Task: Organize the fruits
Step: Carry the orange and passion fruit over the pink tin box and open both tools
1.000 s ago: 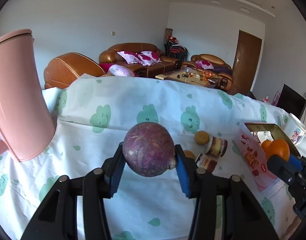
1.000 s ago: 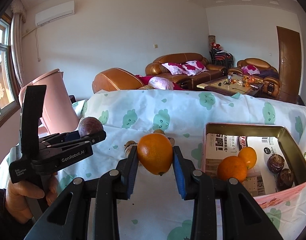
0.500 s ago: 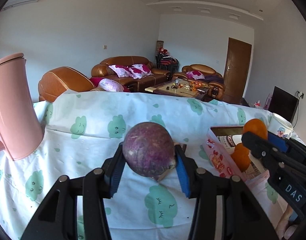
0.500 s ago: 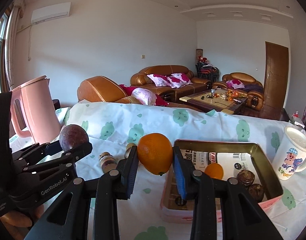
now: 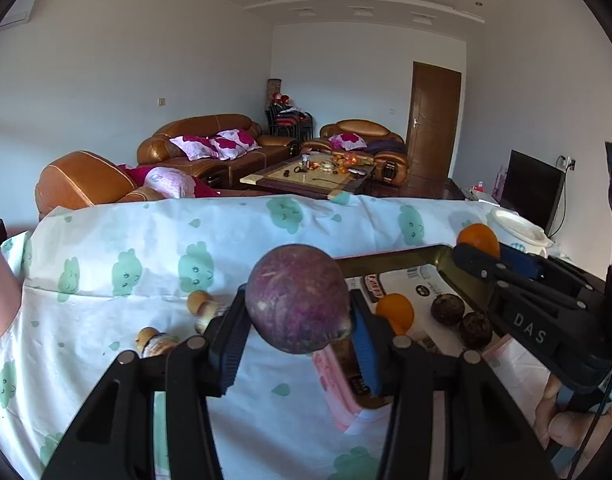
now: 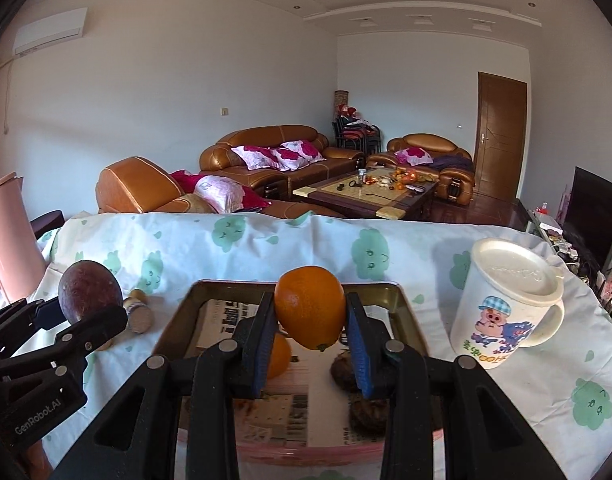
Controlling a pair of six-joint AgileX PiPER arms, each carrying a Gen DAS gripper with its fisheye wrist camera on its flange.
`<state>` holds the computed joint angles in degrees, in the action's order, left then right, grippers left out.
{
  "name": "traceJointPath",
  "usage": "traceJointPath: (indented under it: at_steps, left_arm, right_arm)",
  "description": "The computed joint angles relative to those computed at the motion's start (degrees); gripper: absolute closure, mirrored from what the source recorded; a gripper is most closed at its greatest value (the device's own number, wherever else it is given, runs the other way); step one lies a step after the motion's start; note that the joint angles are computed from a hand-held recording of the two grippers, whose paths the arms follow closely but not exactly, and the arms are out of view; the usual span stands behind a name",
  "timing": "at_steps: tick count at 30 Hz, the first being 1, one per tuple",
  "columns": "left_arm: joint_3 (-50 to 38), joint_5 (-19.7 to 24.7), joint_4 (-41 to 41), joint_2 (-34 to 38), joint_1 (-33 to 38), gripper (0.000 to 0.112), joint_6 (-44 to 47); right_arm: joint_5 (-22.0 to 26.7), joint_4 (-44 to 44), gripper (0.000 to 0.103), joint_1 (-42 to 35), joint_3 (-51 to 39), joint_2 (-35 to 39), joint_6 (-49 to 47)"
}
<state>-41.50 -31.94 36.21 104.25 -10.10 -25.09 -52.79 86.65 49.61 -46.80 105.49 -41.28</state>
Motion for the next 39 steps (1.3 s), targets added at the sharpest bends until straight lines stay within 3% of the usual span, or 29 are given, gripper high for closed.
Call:
traceJointPath:
  at_steps: [11,16,26,32,35,37,39]
  left_arm:
    - [-9.2,11.1,-18.0,5.4,-13.6,0.062,11.8]
    - [-12.1,13.4,-27.5,7.9,-15.9,0.062,20.3]
    - [-16.6,19.8,-31.1,10.0,-16.0,0.062,21.8]
    - [-14.3,16.4,-40.9,8.9,-16.6,0.059,30.1]
    - [-11.8,12.3,-45.5,7.7,-17.0,0.046,33.9]
    - [-9.4,8.1,-48.9,6.3,-17.4,0.036,36.7]
    - [-6.7,3.8,-50.3,4.8,-17.5,0.027,37.7]
  right_arm:
    - [5.9,-3.6,0.068,-9.7,4.8,-2.4,1.8]
    - [9.6,-5.1,0.068,-12.6,3.8,-1.1,1.5]
    - [16.4,-10.1,0.067,-15.5,3.3,-0.7,2.9]
    - [15.8,-11.1,0.066,-14.3,3.2,-0.6,2.3]
    - [13.2,-9.7,0.065,-13.0,3.6,-1.0,1.8]
    - [11.6,-9.1,0.058,-12.4,4.2,-1.6,2.4]
    - [10.4,-9.8,0.041,-12.3,5.4,-2.5,4.7]
